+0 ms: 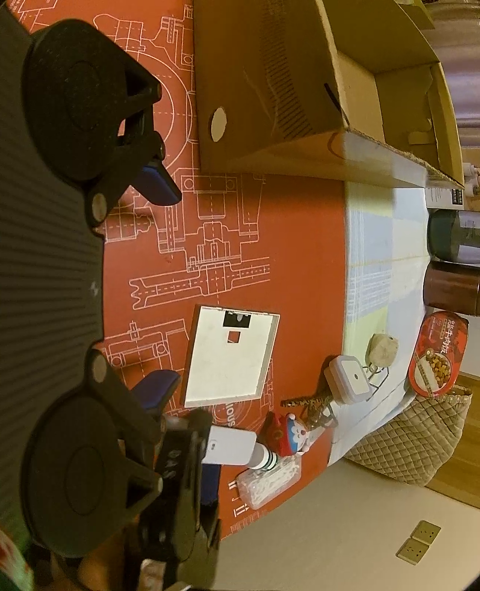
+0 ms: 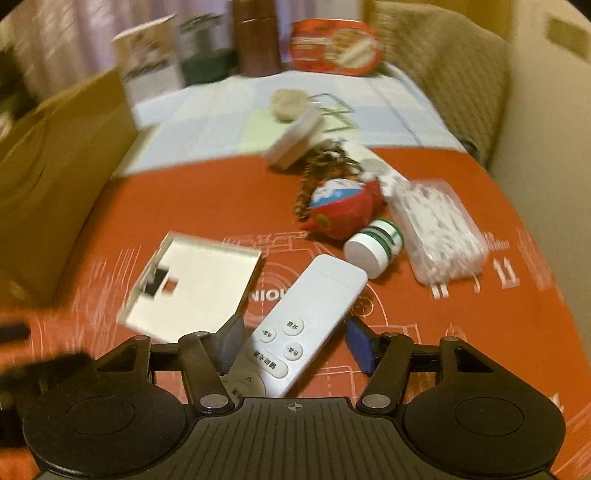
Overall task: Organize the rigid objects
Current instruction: 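Grasp the white remote control with the right tool, then grasp the white square tray edge with the left tool while the right holds the remote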
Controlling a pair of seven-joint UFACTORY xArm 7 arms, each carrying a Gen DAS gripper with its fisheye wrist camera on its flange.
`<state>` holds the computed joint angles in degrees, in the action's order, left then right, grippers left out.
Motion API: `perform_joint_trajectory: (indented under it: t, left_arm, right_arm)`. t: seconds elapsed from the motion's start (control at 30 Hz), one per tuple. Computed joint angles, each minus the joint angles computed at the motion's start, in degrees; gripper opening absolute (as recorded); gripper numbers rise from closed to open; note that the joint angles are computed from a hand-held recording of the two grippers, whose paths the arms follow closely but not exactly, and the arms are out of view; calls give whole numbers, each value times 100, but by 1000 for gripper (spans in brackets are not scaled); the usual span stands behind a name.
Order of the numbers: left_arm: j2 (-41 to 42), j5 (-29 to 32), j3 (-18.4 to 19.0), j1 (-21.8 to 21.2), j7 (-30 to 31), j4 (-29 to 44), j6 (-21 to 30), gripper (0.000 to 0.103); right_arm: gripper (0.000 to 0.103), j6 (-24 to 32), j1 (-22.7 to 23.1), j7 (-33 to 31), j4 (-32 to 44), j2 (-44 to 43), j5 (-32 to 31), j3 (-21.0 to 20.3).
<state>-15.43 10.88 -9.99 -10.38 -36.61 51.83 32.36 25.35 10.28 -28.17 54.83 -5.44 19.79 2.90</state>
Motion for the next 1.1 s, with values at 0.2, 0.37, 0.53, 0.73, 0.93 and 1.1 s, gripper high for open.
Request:
perform_joint_trajectory:
  t: [0.2, 0.37, 0.53, 0.73, 0.93, 1.1]
  left_arm:
    - [55, 46, -10, -5, 17, -28, -112, 94]
    - [172, 122, -14, -37, 98, -40, -401, 94]
    - [295, 396, -73, 10, 87, -68, -780, 94]
    - [615, 891, -118, 61, -4, 76, -1096, 93]
    - [968, 1008, -37, -53, -41, 294, -1334, 94]
    - [1324, 1705, -33, -130, -618, 611, -1314, 99]
  right_arm:
    - [40, -294, 29, -953, -380, -251, 63, -123]
    - [41, -792, 75, -914, -749, -425, 77, -137]
    - [41, -820, 337, -1374, -669, -313, 934, -376]
    - [36, -669, 334, -2039, -565, -257, 1731, -421]
    - [35, -619, 223, -2022, -628, -378, 1885, -388]
    - [35, -709, 228, -2059, -705, -496, 1982, -448]
